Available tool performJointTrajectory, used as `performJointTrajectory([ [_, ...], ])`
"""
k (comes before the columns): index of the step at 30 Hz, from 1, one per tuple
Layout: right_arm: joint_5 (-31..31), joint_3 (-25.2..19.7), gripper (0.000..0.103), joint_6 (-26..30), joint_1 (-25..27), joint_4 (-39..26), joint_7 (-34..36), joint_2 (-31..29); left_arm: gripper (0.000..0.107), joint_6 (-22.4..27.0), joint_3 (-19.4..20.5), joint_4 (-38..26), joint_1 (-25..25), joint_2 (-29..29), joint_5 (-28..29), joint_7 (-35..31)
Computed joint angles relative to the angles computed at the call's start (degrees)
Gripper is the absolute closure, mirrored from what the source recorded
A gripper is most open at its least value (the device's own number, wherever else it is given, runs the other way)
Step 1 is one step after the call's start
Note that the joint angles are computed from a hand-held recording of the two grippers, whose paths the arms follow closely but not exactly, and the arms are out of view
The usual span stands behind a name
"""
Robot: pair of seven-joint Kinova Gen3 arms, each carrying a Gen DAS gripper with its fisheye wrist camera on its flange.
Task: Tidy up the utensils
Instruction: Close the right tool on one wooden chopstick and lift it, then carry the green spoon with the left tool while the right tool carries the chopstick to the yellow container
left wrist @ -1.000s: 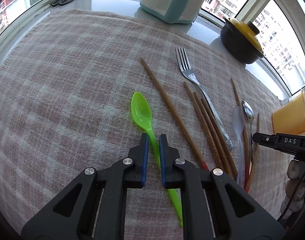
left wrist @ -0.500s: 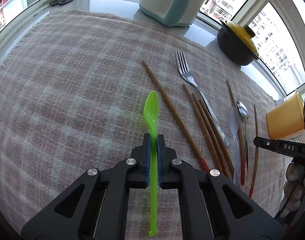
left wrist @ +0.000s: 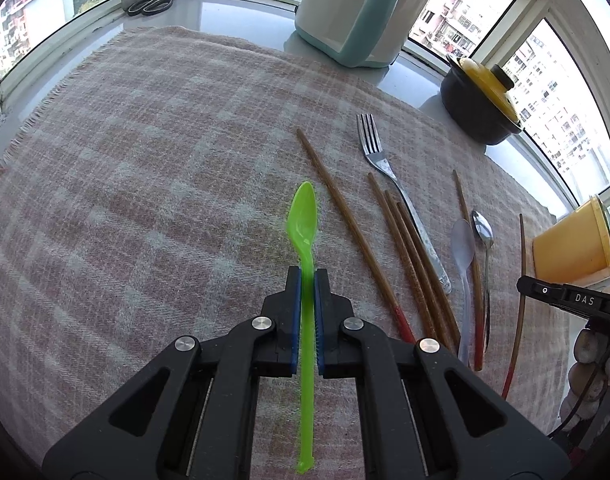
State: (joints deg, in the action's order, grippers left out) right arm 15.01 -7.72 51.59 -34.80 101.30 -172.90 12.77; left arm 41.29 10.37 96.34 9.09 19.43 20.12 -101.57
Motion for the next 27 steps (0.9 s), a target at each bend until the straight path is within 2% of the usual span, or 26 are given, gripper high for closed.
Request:
performJointTrajectory([
  [4,-0.71,-0.41,0.099,-1.97,0.56,2.44,0.41,-2.19,0.104,-0.38,0.3,1.02,-0.4,-1.94,1.49,-0.01],
  [7,1.06,-1.38,0.099,-2.35,0.06,3.57,-0.32,-5.44,0.104,0.14,1.09,1.6,-1.56,-4.15,4.76,-1.84],
  [12,7.45,-4.69,0.099,1.29,-1.6,3.51,-4.54,-11.08,0.104,0.55,1.74,1.67,-1.42,-8.09,10.65,-4.67],
  [14,10.46,-6.7,0.099,4.77,-2.05,2.78,-6.13,-13.16,0.104,0.66,1.93,1.58,-0.88,-9.63,13.19,-5.85],
  [19,14.02,-11.1,0.099,10.43,-0.34,2.58,-8.18,-19.73,0.104,0.47,2.31,-0.31,1.58,-11.33,18.89,-7.05],
  [22,14.49,-13.05,0.099,13.2,1.75,2.2,-7.1,-23.7,0.104,-1.04,2.96,-1.73,3.83,-11.51,20.9,-6.93],
  [27,15.21,-15.37,0.099,17.33,5.42,1.15,-3.48,-28.37,0.104,-5.15,4.66,-4.69,8.56,-10.15,20.98,-3.8],
])
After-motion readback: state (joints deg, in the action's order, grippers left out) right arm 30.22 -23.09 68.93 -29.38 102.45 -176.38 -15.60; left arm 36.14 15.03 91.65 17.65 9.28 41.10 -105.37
